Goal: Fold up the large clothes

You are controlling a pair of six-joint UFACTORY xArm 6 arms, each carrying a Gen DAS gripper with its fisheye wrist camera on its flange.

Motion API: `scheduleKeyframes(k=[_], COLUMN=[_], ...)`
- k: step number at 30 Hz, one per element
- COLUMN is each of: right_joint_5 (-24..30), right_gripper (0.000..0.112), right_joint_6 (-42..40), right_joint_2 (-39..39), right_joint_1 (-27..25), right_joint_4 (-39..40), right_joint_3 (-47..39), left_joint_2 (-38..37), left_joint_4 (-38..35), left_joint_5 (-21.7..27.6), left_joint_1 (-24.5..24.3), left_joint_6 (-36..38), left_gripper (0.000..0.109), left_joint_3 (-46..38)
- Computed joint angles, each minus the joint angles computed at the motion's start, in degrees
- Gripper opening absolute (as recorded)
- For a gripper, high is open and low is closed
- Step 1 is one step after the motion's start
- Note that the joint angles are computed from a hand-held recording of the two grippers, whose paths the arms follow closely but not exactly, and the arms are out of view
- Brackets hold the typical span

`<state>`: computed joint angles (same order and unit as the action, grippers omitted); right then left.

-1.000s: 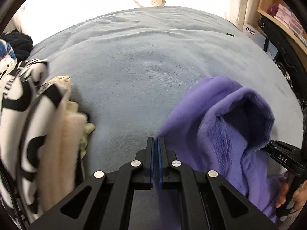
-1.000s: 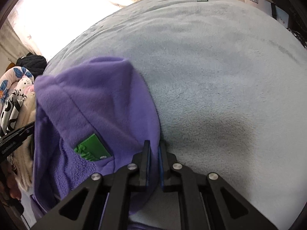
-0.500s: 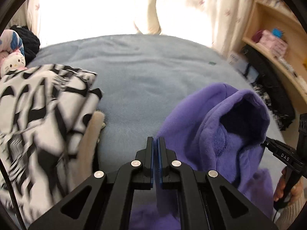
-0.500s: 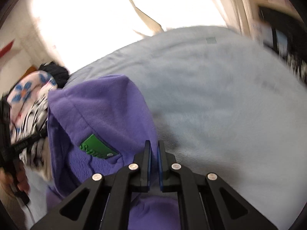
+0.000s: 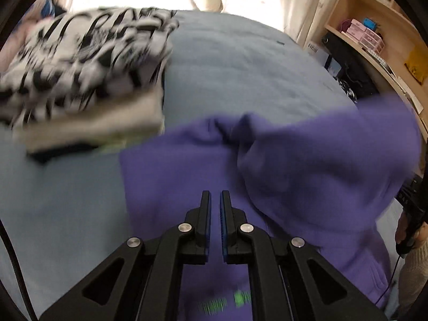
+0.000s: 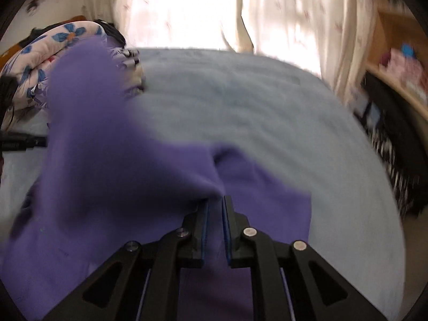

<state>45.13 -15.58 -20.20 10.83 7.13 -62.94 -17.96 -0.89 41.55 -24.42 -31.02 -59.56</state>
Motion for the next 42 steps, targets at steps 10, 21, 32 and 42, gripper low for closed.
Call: scheduleKeyframes(k=[10, 21, 32, 42], right_joint_5=[25.1, 30.4, 32.9, 32.6], right_gripper=[0.059, 0.061, 0.061, 0.061], right_joint_6=[10.3, 21.1, 22.9, 21.3], right_joint_2=[-2.9, 1.1, 6.5, 8.7], right_joint_1=[-9.0, -9.6, -9.3, -8.9], right_joint_4=[23.5, 31.1, 32.7, 36.5], right_joint_3=[-5.0, -5.0, -7.7, -6.5], left_joint_2=[-3.8, 8.9, 21.1, 21.4], left_joint_4=[-19.6, -33.1, -33.6, -30.4], left_joint_5=[5.0, 8.3, 16.7, 13.4], left_joint_1=[-5.0, -2.3, -1.2, -2.8], left_joint_6=[4.8, -0.6, 0.4, 1.4], left_gripper=[0.059, 0.066, 0.066, 0.005], left_joint_3=[-1.7, -12.2, -25.0, -23.4])
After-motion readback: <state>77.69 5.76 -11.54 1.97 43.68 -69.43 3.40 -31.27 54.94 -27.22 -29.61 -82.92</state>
